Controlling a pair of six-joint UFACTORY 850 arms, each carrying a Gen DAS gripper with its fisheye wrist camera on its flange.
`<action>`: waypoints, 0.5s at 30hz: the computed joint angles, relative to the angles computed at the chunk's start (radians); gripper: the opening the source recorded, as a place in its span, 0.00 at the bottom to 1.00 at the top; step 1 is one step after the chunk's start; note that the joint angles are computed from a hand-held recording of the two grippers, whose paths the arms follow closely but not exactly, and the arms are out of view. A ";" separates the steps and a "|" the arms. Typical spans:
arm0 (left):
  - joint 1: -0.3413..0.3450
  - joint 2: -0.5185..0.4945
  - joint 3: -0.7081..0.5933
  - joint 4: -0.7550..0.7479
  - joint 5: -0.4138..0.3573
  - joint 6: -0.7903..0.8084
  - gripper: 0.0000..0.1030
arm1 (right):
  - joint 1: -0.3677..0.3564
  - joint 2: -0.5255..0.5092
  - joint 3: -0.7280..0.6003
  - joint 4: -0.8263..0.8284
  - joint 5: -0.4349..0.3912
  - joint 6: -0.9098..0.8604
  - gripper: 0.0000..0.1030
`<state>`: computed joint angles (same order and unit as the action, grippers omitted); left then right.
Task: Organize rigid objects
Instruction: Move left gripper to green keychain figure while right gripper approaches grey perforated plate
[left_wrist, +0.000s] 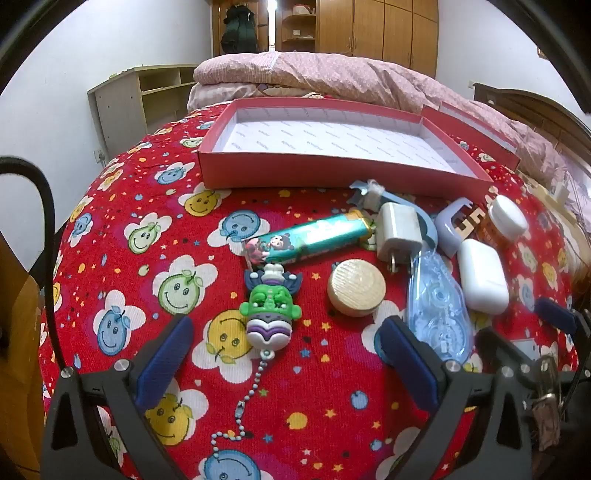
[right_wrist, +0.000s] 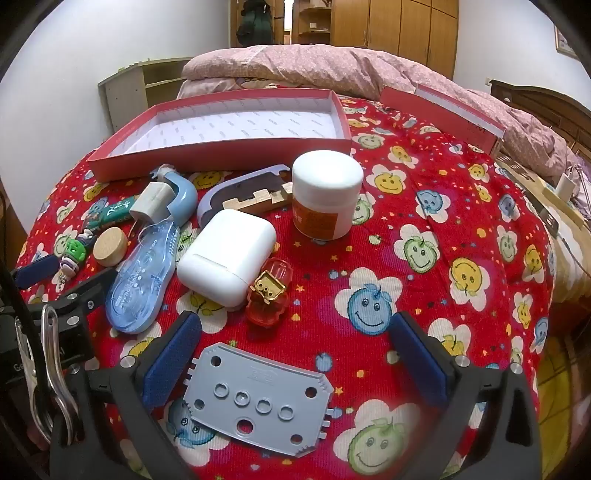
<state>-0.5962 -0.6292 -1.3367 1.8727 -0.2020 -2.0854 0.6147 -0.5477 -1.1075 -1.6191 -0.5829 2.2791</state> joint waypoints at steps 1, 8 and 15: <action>0.000 0.000 0.000 0.003 0.001 -0.003 1.00 | -0.001 0.000 0.001 -0.007 0.001 0.008 1.00; -0.001 0.000 -0.002 -0.030 -0.001 0.033 1.00 | -0.001 -0.001 0.001 -0.010 0.002 0.014 1.00; 0.000 0.001 0.000 -0.029 -0.001 0.033 1.00 | -0.002 -0.001 0.000 -0.009 0.005 0.012 1.00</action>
